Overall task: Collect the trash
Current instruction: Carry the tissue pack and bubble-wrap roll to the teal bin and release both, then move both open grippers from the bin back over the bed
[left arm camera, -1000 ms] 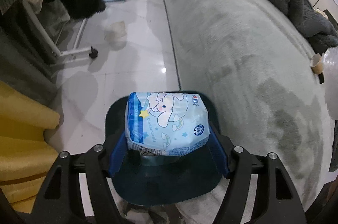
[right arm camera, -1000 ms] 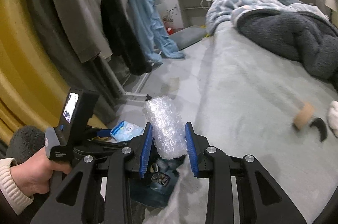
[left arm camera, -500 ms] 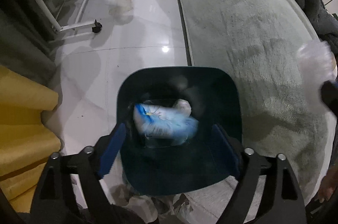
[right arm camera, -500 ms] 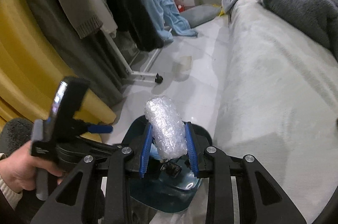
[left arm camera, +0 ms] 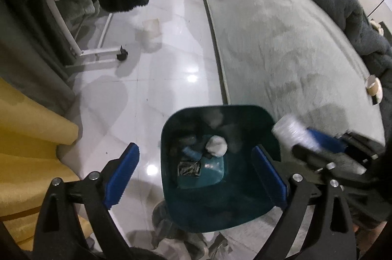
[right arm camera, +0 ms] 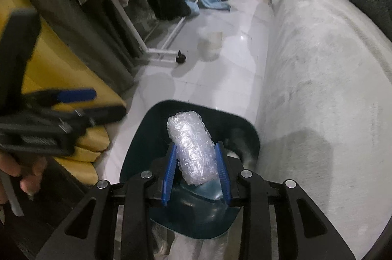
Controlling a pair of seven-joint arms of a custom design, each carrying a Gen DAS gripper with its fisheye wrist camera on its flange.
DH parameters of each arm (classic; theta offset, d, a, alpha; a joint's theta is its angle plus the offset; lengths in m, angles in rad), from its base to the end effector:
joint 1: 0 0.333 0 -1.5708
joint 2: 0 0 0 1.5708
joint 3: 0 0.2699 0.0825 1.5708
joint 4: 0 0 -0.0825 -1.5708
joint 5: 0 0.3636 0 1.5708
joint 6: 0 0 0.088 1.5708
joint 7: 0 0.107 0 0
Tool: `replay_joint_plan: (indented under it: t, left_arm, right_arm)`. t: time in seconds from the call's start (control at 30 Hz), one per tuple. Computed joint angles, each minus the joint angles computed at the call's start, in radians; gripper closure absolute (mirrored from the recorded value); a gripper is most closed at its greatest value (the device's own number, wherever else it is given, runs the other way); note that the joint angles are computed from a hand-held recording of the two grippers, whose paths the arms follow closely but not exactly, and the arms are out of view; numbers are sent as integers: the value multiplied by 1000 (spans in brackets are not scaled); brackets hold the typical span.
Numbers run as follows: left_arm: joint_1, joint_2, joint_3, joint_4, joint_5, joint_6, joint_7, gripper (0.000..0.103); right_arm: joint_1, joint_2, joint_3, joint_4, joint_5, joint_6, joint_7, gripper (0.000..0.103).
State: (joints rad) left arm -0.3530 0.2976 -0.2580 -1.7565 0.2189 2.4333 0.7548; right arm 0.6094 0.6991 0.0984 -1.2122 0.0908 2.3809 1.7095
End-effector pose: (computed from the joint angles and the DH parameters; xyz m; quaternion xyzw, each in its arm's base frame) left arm 0.5309 -0.3556 0.4099 -0.7240 0.6600 -0.1899 0.0640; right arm 0.5701 0.4622 0.3890 -0.8294 0.5032 -0.0209 0.2417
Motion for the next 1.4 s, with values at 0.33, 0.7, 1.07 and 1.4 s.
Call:
replay_joint_plan:
  t: [0.33,0.7,1.07,1.4]
  left_arm:
    - [19,-81,9,-78,25,178,-37,8]
    - [-25,-125,41,-67,274,271,-174,7]
    - [-80,-79,46,58,537,276,-287,4]
    - [-139,34,61,237,580,322,-193,4]
  right_arm:
    - [24,46,-6,46,-31,-80,-8,68]
    - [21,-28,-6,-24,-41,-35,-32,23]
    - [-14,-254,-53,-308,-129,192,43,11]
    - [-85,-476,-74,-604,-252,363,125,10]
